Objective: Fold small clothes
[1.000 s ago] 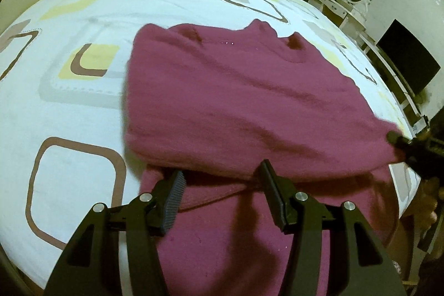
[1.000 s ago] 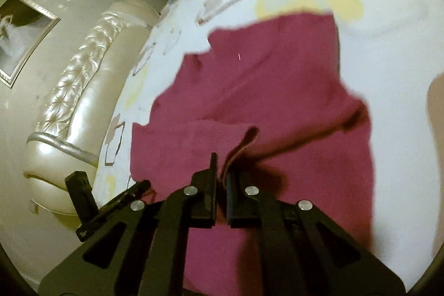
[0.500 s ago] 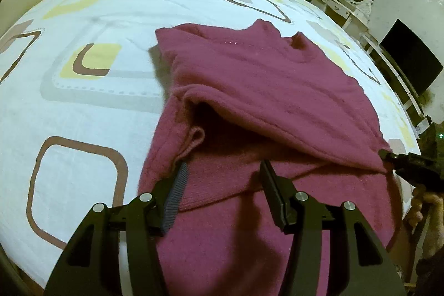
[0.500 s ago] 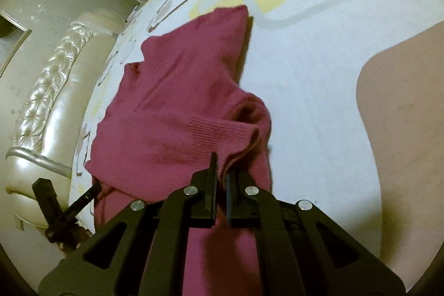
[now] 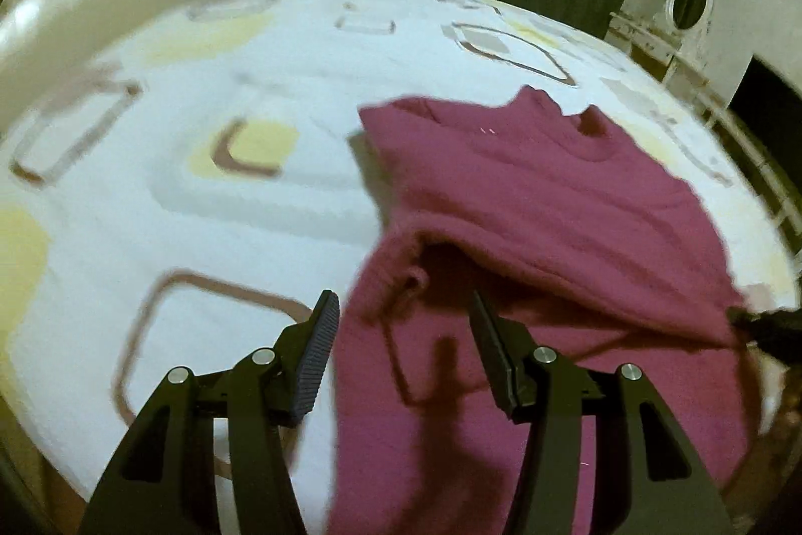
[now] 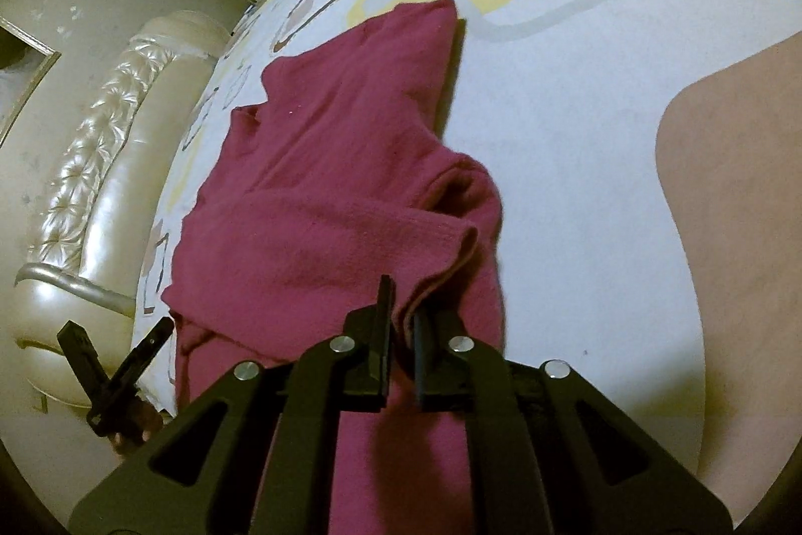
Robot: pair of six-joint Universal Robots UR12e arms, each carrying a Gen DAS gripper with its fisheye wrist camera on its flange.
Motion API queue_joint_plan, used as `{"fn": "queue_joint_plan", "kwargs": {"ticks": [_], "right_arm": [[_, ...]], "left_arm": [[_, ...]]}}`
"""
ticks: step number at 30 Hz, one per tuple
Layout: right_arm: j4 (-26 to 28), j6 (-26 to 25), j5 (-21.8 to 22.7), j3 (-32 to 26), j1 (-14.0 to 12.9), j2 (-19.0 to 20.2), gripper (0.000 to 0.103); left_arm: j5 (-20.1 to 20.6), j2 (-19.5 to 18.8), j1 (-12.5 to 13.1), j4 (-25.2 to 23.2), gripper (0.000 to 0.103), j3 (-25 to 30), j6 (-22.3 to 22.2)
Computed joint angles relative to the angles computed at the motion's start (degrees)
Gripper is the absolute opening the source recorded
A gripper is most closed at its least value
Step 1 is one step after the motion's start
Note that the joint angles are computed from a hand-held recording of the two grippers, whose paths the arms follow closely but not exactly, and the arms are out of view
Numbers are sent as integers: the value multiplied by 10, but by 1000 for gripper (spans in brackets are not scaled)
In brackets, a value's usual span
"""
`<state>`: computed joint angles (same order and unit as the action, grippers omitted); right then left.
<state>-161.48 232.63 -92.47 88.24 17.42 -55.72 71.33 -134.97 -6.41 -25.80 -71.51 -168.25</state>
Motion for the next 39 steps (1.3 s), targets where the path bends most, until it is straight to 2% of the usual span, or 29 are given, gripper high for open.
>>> {"fn": "queue_joint_plan", "kwargs": {"ticks": [1,4,6,9,13,14,15,17,18,25,32,33,34,35,36,39], "right_arm": [[-5,1,3,0,0,0,9],[-29,9,16,0,0,2,17],[-41,14,22,-1,0,3,21],[-47,15,24,-3,1,3,23],[-51,16,28,-2,2,1,24],[-53,17,30,0,1,1,25],[-53,18,32,1,1,0,27],[-54,19,36,3,1,0,27],[-55,19,36,3,1,0,27],[-60,27,34,7,2,0,32],[-64,46,32,12,0,4,32],[-61,43,33,9,-1,6,22],[-36,34,24,3,1,7,10],[-13,26,13,-2,2,7,4],[-7,24,8,-2,2,7,4],[-44,51,12,19,-2,2,3]], "left_arm": [[4,-1,-1,3,54,2,1],[-6,-9,0,-34,54,23,-1],[-1,-15,-3,-41,54,35,10],[26,-26,-11,-49,54,52,32],[49,-38,-14,-44,53,71,27],[50,-40,-12,-44,44,74,21],[44,-41,-10,-53,30,78,17],[35,-42,-5,-72,16,81,9],[36,-42,-4,-73,14,80,6],[46,-40,-3,-68,12,69,-7],[54,-41,-3,-64,21,67,-4],[55,-41,-3,-63,22,67,-4],[55,-41,-3,-63,22,67,-5],[54,-41,-2,-65,22,67,-6],[51,-41,-2,-67,22,67,-7],[42,-40,1,-72,26,66,0]]}}
